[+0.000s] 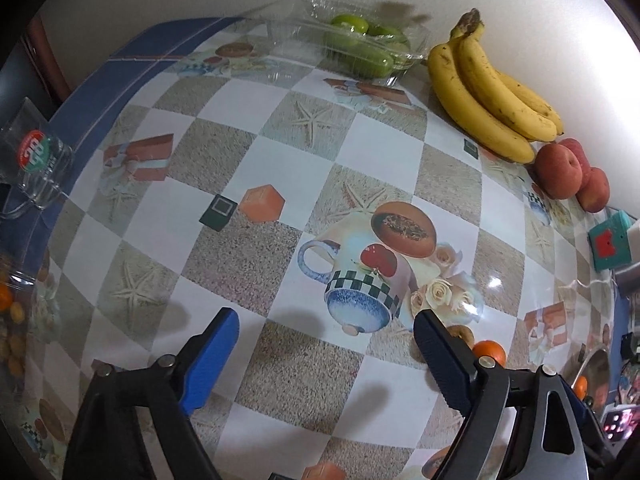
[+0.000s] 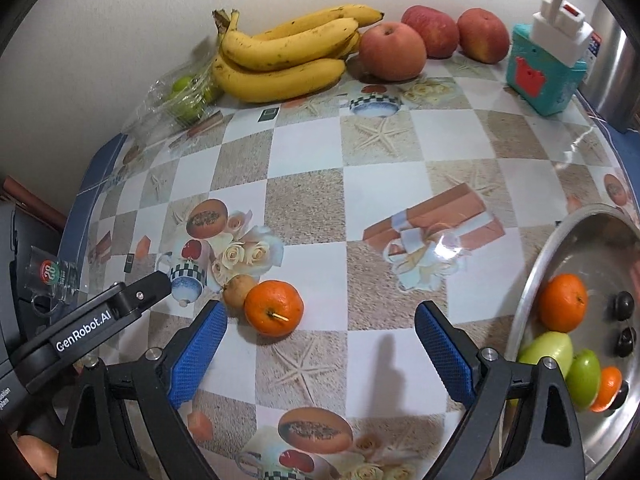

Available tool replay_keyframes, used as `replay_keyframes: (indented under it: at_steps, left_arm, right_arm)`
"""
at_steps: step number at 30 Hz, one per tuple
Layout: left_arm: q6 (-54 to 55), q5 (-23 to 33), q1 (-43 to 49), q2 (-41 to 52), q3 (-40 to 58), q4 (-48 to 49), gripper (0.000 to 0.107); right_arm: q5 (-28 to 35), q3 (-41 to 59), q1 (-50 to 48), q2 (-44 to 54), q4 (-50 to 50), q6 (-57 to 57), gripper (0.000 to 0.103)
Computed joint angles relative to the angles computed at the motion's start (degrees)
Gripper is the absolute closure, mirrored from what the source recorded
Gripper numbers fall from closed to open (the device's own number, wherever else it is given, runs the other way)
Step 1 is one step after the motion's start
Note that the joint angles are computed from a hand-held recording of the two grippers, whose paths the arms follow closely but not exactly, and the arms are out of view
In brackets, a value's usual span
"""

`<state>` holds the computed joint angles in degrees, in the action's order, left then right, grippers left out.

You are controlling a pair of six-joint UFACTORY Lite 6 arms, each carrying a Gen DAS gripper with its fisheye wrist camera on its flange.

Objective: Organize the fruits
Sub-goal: 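Grasp the loose mandarin on the table with the right tool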

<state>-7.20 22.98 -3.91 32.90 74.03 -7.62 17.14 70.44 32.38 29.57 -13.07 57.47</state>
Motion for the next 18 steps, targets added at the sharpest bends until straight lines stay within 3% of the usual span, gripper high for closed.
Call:
replay_keyframes:
  at_steps: [6,18]
  left_arm:
    - [-1.66,0.64,0.78,2.57,2.28,1.0,0.016]
    - [-2.37,1.38,-0.2,4.01,4.3,1.52,0.017]
  right_arm:
    - [-0.15,4.04,0.27,4.49,1.9,-2.88,0.017]
    - [-0.94,8.04,1.27,9.02,6.43,-8.17,0.047]
